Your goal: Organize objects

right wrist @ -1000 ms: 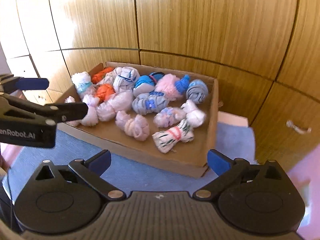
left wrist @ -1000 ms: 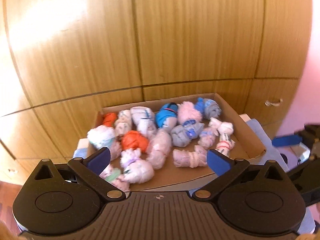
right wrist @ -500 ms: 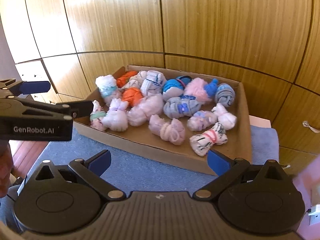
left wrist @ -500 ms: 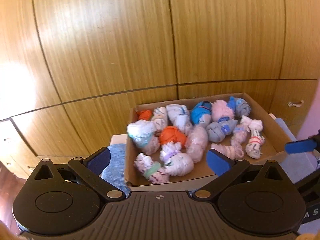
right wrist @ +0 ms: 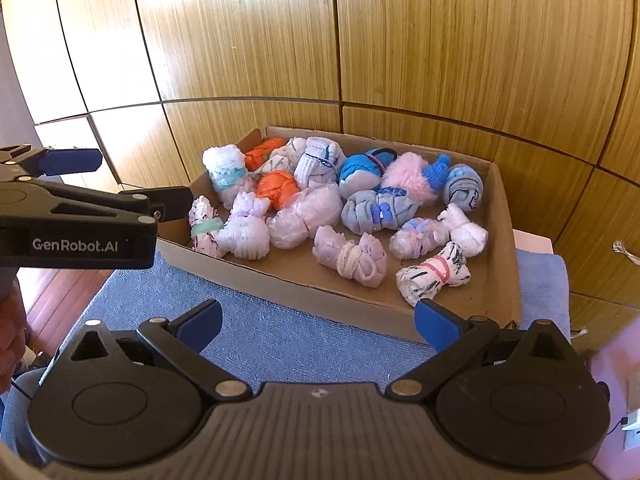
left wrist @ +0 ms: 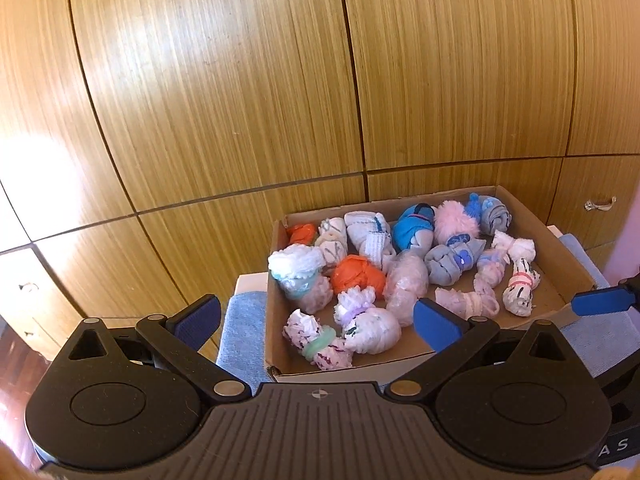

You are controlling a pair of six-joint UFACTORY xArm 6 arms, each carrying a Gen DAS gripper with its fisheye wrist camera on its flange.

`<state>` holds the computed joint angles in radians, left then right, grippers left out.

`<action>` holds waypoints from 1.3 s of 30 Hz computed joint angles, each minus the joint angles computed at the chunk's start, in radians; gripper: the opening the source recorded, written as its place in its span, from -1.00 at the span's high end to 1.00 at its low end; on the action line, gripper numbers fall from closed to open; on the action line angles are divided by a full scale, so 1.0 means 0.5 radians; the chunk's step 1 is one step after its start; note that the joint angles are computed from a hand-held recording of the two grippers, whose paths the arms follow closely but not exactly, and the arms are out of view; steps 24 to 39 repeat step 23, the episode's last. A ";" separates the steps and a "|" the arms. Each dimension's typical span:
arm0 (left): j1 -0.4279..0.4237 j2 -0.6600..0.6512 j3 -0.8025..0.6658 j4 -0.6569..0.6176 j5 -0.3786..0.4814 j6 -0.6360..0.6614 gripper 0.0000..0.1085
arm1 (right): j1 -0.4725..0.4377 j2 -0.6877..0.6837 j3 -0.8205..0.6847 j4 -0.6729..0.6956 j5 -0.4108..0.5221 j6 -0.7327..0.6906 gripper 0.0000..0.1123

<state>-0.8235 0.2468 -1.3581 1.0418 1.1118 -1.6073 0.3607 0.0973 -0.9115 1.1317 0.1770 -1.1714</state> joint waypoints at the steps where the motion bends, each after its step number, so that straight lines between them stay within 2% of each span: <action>1: 0.002 -0.004 0.003 0.001 -0.009 0.002 -0.89 | 0.000 0.000 0.001 0.001 0.000 0.002 -0.82; 17: 0.021 0.000 -0.002 0.016 -0.107 0.001 -0.89 | -0.005 0.009 -0.015 0.062 0.043 -0.081 -0.82; 20: 0.019 -0.018 0.033 0.062 -0.183 0.000 -0.89 | -0.008 0.016 -0.018 0.082 0.043 -0.089 -0.82; 39: 0.011 -0.019 0.041 0.098 -0.183 -0.009 -0.89 | -0.002 0.009 -0.016 0.120 0.038 -0.125 -0.82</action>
